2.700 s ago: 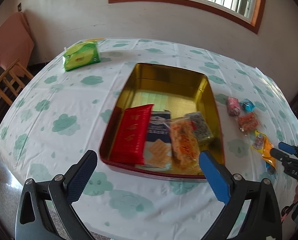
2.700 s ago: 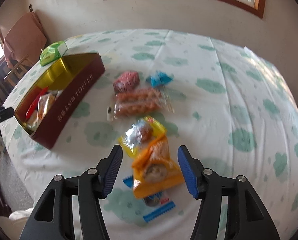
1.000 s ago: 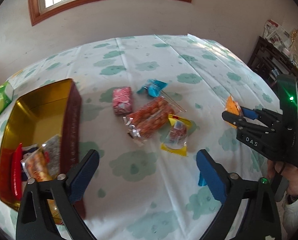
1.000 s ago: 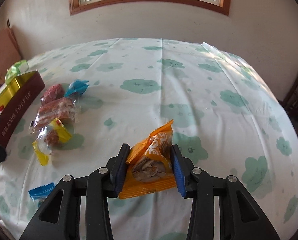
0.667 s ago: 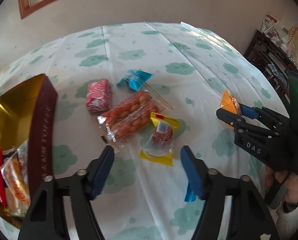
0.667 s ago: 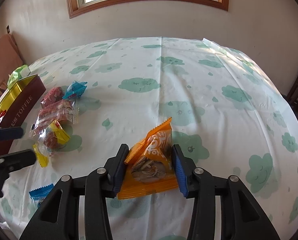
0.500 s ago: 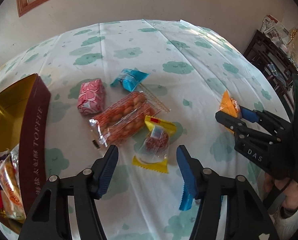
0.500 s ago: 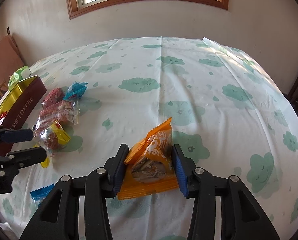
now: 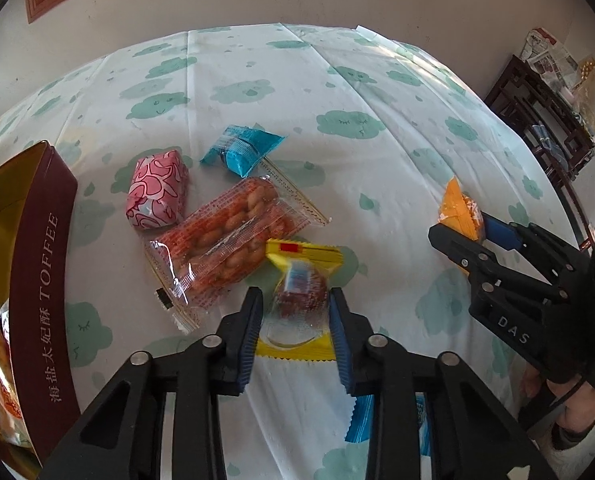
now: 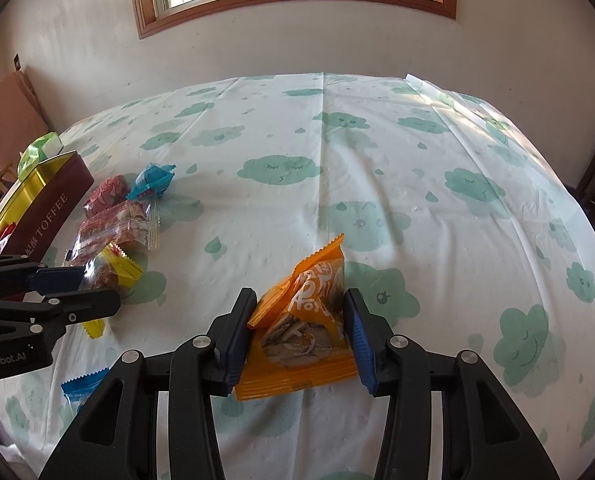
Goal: Organize snacks
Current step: 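Grasp the yellow-wrapped cake with the left tool while the right holds the orange pack, then carry the yellow cake over the tin with the left while the right holds the orange pack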
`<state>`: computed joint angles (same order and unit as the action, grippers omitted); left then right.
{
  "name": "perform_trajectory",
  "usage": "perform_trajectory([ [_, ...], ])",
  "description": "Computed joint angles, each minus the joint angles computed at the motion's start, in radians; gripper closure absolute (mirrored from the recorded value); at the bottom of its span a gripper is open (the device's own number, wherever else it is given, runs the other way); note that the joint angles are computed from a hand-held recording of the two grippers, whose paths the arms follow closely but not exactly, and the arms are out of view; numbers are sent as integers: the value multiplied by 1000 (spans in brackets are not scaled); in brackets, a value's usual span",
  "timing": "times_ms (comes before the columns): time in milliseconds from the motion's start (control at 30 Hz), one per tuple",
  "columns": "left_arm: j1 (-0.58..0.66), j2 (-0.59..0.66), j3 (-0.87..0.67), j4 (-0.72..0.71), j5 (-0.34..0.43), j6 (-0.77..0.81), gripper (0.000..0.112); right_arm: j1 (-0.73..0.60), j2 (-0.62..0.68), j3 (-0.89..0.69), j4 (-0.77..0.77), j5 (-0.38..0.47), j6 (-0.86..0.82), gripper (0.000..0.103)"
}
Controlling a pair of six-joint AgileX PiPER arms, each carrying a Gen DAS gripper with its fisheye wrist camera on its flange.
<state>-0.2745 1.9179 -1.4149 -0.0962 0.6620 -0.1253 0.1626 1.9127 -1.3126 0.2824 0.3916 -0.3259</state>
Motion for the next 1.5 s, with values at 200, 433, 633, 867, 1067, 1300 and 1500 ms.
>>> perform_trajectory([
  [200, 5, -39, 51, -17, -8, 25, 89, 2, -1, 1, -8, -1, 7, 56],
  [433, 1, -98, 107, -42, -17, 55, 90, 15, -1, 4, -71, -8, 60, 56],
  [633, 17, -138, 142, -85, -12, 100, 90, 22, -1, 3, -112, -8, 93, 56],
  [867, 50, -147, 180, -77, 1, 92, 90, 23, 0, 3, -114, -8, 95, 55],
  [1067, 60, -144, 199, -92, -8, 105, 89, 25, 0, 2, -119, -8, 101, 55],
  [1300, 60, -135, 191, -84, -9, 104, 88, 25, 0, 1, -120, -7, 103, 55],
  [1500, 56, -131, 185, -69, -12, 108, 91, 25, 0, 2, -121, -7, 103, 55],
])
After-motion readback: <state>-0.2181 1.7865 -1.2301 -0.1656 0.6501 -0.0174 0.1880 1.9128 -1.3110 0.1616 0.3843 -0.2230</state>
